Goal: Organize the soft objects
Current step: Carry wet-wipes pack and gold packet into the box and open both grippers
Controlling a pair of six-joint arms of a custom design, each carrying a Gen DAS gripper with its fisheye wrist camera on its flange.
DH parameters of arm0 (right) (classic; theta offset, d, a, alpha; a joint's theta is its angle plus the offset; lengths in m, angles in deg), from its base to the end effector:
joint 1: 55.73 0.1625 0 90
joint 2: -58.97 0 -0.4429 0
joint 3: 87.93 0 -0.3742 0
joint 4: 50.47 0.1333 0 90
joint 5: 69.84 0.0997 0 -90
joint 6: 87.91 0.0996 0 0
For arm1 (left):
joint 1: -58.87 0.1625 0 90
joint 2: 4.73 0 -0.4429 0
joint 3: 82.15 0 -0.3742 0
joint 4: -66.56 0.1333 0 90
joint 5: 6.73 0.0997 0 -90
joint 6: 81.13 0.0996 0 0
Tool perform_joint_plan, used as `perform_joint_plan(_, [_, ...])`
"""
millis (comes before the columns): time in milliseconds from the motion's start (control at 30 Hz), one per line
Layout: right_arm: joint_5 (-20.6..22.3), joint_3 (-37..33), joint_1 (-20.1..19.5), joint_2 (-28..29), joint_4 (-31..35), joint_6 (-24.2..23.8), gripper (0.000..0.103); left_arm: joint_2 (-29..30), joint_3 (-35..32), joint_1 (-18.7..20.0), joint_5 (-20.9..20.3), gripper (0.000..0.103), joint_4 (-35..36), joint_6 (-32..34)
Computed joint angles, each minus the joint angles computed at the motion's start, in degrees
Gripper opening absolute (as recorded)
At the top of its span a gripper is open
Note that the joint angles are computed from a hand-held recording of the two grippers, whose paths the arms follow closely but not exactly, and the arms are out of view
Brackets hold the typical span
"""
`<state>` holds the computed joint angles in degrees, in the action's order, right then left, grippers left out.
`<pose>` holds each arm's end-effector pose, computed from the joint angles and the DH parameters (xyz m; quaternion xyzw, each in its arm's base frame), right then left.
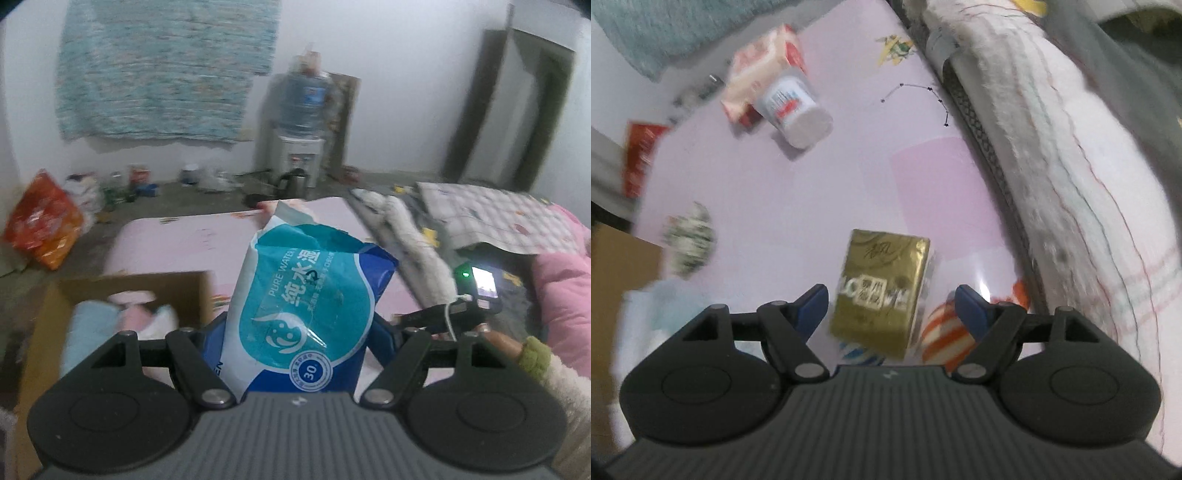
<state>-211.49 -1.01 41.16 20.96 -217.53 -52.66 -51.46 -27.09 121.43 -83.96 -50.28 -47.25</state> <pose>0.1402 -0.7002 0.1458 -0.3166 -0.8206 0.3562 0.3156 -0.2305 -0.7809 0.3703 0.4848 0.8529 -0.1534 0.1186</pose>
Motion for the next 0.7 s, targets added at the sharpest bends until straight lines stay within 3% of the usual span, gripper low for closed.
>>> perform_joint_plan(100, [-2.84, -2.93, 0.43, 1.99, 2.60, -2.06, 0.073, -0.39, -1.28, 1.39, 3.60, 0.076, -1.32, -0.01])
perform_joint_plan(167, [-3.52, -3.43, 0.72, 2.61, 2.61, -4.09, 0.060, -0.12, -2.25, 2.29, 6.40, 0.076, -2.37, 0.48])
perform_joint_plan(333, [-3.46, -2.06, 0.87, 2.40, -0.45, -5.77, 0.056, 3.41, -8.11, 5.27, 11.48, 0.076, -0.53, -0.19])
perform_joint_plan(533, [0.14, 4.55, 1.29, -0.18, -12.48, -4.72, 0.054, 9.51, -16.22, 8.56, 16.77, 0.076, 4.75, -1.22])
perform_joint_plan(700, [4.52, 9.47, 3.69, -1.78, -22.80, -6.99, 0.055, 11.87, -20.82, 10.85, 20.29, 0.076, 9.00, -3.99])
